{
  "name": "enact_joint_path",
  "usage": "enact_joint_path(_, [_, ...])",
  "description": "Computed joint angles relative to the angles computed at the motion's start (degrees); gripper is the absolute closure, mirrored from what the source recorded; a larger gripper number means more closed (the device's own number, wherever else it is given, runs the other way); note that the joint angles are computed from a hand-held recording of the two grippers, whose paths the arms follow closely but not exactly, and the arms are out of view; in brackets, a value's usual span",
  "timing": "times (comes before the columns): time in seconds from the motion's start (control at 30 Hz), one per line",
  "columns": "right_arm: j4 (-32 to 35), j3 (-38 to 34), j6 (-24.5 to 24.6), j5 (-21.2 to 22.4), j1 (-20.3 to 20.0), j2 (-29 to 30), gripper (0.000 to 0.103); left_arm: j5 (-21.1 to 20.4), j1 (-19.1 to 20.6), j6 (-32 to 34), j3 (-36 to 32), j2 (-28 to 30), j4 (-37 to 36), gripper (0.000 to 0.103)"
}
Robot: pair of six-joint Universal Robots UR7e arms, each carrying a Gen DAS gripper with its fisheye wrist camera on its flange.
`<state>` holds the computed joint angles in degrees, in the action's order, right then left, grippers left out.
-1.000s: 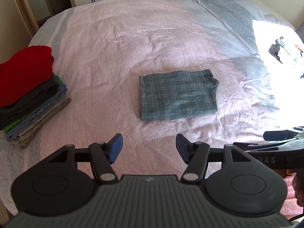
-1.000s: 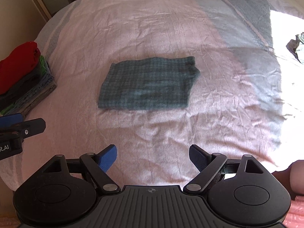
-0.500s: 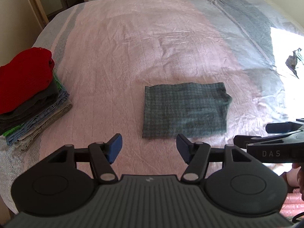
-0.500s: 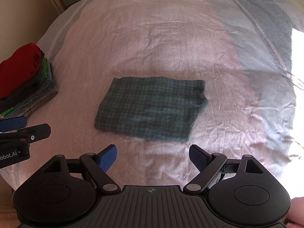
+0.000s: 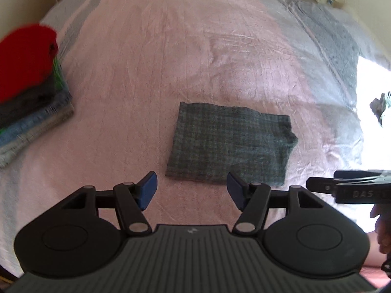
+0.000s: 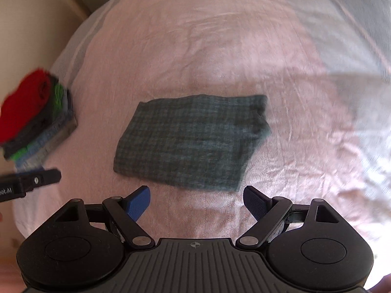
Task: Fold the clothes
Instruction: 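Grasp the folded shorts edge with both grippers and lift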
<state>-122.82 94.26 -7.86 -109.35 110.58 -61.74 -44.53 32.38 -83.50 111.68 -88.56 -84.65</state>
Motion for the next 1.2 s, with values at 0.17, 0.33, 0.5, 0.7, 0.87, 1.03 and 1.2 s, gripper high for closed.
enact_joint_path(0.17, [-1.36,0.23,4.17,5.34,-5.32,-0.21,0.017,-0.91,5.19,8.05,5.7,-3.81,-13.48,0.046])
enact_joint_path(0.33, [-5.23,1.0,5.18,8.94,-8.69,1.2,0.017,-3.04,13.68,19.68,9.52,-3.63,-29.45,0.048])
enact_joint_path(0.5, [-10.5,1.21,5.34,10.0,-11.58,4.47,0.017,-5.02,21.61,30.17,11.33,-1.21,-41.92,0.049])
enact_joint_path(0.7, [-12.83,-0.25,4.67,13.54,-15.48,8.28,0.017,-13.62,30.9,39.09,12.35,1.35,-54.7,0.049])
enact_joint_path(0.87, [-10.45,-2.59,2.12,23.6,-19.6,10.87,0.018,-22.12,36.88,44.08,13.88,3.3,-66.53,0.049])
enact_joint_path(1.03, [-5.14,-7.21,-1.57,29.55,-20.97,14.96,0.049,-31.16,42.16,47.95,14.45,5.63,-75.6,0.052])
enact_joint_path(1.2, [-1.32,-10.92,-3.49,33.1,-21.17,18.91,0.05,-38.45,45.42,50.99,12.57,9.5,-79.04,0.057])
